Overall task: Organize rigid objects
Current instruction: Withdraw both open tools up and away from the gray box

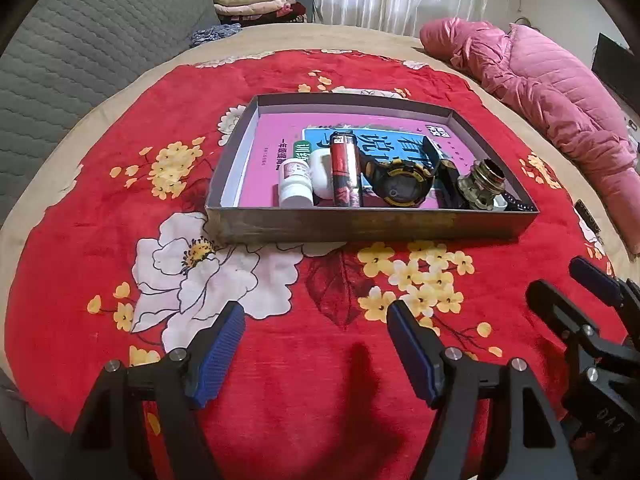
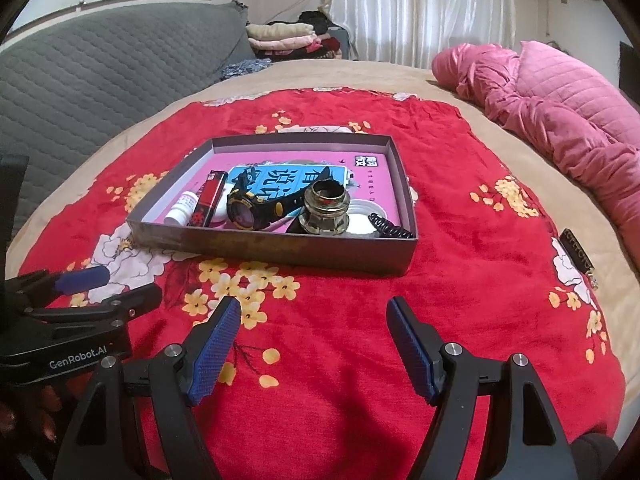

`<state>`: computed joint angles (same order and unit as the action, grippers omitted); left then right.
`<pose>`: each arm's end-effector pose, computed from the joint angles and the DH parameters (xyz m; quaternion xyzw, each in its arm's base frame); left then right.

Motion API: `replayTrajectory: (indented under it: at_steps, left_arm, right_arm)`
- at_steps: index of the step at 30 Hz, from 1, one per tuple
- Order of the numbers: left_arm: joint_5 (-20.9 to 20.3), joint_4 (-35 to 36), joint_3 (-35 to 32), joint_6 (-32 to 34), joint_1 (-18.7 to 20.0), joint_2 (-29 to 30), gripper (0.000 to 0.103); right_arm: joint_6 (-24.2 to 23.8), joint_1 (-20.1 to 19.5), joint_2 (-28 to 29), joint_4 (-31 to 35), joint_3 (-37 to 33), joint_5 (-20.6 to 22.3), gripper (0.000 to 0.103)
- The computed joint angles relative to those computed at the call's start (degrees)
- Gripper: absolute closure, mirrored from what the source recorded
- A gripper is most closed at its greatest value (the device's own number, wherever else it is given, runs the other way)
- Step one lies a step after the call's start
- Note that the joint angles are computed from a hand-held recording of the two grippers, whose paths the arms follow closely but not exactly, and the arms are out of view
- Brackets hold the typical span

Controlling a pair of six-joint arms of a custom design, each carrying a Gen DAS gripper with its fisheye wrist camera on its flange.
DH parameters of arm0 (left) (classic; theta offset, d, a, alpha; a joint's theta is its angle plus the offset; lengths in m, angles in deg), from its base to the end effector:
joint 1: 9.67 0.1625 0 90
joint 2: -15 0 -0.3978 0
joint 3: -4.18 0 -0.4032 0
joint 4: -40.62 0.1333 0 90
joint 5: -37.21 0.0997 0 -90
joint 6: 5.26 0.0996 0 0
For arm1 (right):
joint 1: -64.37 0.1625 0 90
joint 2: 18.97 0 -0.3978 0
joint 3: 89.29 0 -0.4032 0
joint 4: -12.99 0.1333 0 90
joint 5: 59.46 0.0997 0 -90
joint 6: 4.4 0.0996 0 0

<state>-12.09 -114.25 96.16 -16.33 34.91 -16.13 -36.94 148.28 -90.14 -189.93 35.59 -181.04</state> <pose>-0.3179 -0.5916 -0.0523 0.2650 0.8988 -0.1934 0.2906 0.0286 -0.4968 0.2562 0.0605 -0.8452 0.3704 0.3805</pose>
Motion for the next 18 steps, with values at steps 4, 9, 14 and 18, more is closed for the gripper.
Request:
replayTrajectory:
  at_steps: [4,9,14,18]
  left_arm:
    - [0.23,0.88,-0.11,-0.51,0.04,0.01,0.030]
    - [0.85,0.96,-0.14,-0.34,-0.07,0.11,0.030]
    - [0.95,1.31,-0.21,-0.44,-0.12,0.17,0.030]
    - [0.27,1.66,-0.37,-0.53,0.06,0.18,0.030]
  right_arm:
    - [0.04,-0.14,-0.16,-0.05,0.02,0.14,0.026]
    - [-0.14,-0.18,-0.29,0.11,0.07,0.23,0.026]
    - [-0.47,0.02,-0.43,0.12,0.10,0.22,0.026]
    - [-0.41,0.03,-0.41,0.10,0.09,0.19,0.026]
